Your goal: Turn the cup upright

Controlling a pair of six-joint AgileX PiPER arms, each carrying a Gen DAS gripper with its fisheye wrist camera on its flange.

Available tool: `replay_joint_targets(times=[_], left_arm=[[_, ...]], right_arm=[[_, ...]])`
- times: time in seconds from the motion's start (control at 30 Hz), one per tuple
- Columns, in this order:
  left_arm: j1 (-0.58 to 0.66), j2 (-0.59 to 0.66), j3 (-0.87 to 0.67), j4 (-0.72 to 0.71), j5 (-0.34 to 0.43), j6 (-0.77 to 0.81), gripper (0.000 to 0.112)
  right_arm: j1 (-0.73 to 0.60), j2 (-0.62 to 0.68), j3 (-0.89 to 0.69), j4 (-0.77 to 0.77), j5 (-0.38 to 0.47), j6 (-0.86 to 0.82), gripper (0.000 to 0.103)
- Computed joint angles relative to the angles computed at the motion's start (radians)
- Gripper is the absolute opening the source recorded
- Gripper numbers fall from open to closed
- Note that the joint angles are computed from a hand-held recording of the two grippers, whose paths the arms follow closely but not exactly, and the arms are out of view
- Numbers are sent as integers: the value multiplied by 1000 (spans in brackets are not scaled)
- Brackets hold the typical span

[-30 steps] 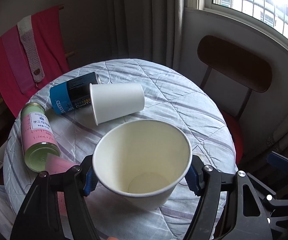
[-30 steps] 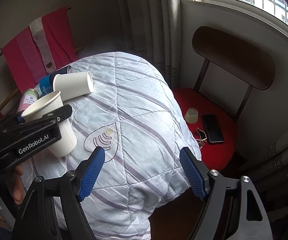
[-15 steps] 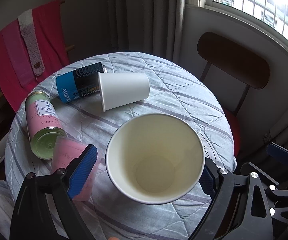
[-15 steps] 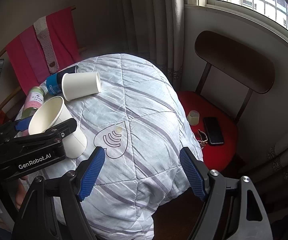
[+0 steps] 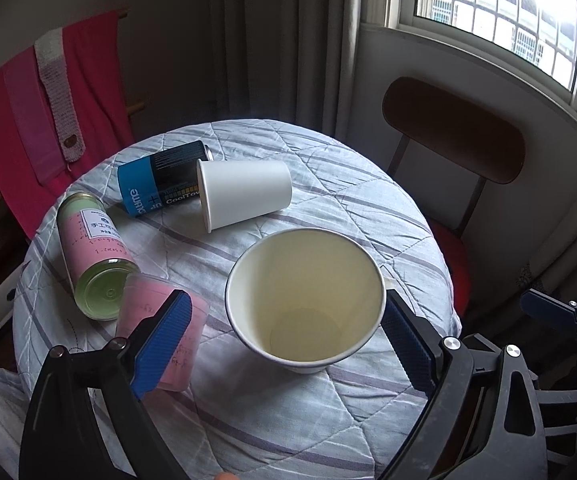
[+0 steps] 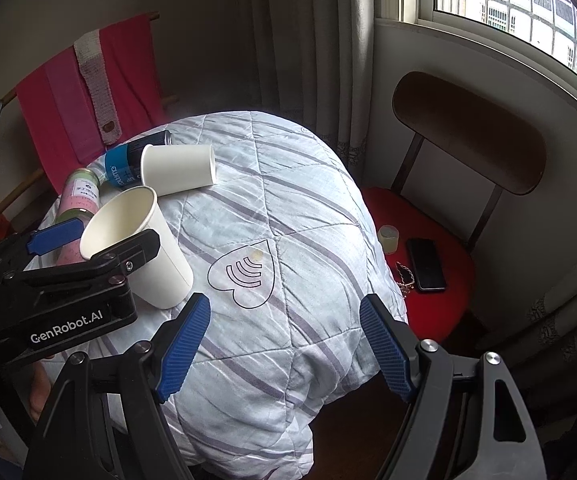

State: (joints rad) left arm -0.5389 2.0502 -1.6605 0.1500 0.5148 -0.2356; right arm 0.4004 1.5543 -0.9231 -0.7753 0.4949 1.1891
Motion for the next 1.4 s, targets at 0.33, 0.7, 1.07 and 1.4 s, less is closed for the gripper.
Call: replay_joint_targets(times=[0.33, 0.7, 1.07, 1.4], left_arm=[[11, -50, 57, -63, -16, 60, 96], [53, -177, 200, -133, -54, 137, 96], [146, -368, 401, -79, -122, 140, 96], [242, -502, 521, -94, -165, 211, 96]], right_arm=[[21, -19, 3, -13, 41, 25, 79], [110, -42, -15, -57, 131, 72, 79], [258, -13, -105, -101, 223, 112, 79], [386, 46, -224, -121, 321, 115, 79]])
